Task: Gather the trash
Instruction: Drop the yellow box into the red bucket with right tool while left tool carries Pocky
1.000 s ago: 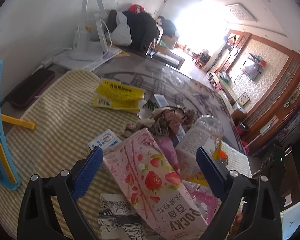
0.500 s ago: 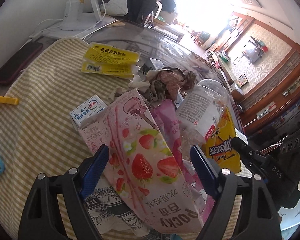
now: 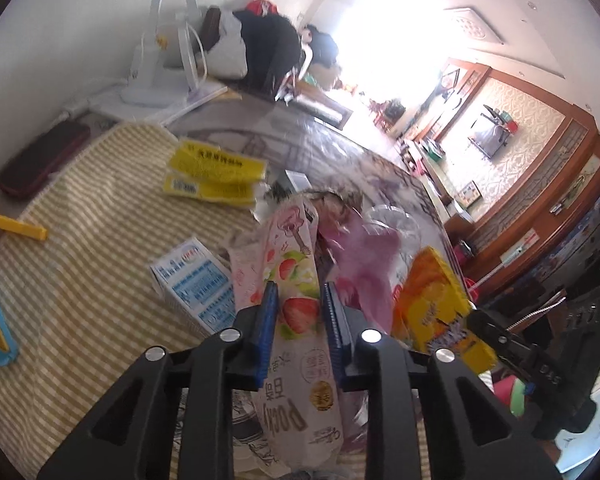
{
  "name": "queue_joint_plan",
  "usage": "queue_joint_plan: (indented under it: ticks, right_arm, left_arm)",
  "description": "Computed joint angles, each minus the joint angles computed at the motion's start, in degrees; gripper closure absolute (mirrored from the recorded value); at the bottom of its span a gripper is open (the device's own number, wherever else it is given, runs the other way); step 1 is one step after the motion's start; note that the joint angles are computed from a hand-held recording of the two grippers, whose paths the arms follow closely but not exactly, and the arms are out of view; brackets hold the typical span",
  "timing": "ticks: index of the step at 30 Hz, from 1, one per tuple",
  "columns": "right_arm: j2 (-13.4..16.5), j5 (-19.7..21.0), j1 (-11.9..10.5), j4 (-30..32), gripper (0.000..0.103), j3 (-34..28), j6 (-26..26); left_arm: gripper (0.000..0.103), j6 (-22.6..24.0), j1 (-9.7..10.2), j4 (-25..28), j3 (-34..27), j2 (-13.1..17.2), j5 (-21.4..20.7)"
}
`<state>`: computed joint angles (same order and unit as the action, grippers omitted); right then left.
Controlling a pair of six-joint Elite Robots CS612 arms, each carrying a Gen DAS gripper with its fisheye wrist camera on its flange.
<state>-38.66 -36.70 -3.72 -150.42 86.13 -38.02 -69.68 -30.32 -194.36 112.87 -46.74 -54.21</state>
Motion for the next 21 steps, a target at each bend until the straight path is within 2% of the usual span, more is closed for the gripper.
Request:
queue_joint_plan:
  ticks: [2,4,6,11,12,14,15,16,20,21]
  right_arm:
    - [-0.29,-1.62,-0.04,0.68,0.065,-0.04,-0.83]
    - [-0.43,-6.02,0.31,3.75,0.065,-0.79,-2.30]
    - [0.04,-7.98,0.41,9.80,0.066,-2.34,-4.42]
    - [1.04,-10.36,0.73,12.68,0.065,-3.93,-3.38]
    - [1.23,-10.38,0.86,13.07,0.062,-4.23,-2.96]
    - [1.48,-10.44,1.08,12.64,0.042,-4.44,-1.54]
    - [1.69,-10.41,1.18,11.85,0.030,-4.48,-0.39]
    - [1.94,-10.36,1.29,11.49,0.029,-4.66,0.47]
    - [2.82,-11.07,1.85,13.03,0.030,-5.88,1.35]
    - [2.93,-11.45,1.94,13.18,0.035,-6.00,1.26]
  left_arm:
    - [0.085,0.02,-0.35,1.33,0.05,-0.41,0.93]
    - [0.086,-0.37,-0.83,3.67,0.16,-0.99,1.69]
    - [0.086,-0.85,-1.26,4.80,0.36,-1.19,2.39]
    - [0.083,-1.53,-1.85,8.73,0.02,-1.10,3.75]
    - [0.081,-1.00,-1.84,8.77,-0.06,-1.01,3.73]
    - [0.062,-0.46,-1.57,9.03,-0.40,-0.72,2.58]
    - [0.056,-0.47,-1.40,9.10,-0.48,-0.53,2.07]
    - [0.054,-0.59,-1.26,8.81,-0.37,-0.40,1.36]
    - [0.054,-1.09,-0.46,6.47,-0.33,0.28,-1.63]
    - [0.056,-1.33,-0.26,5.94,-0.29,0.39,-2.60]
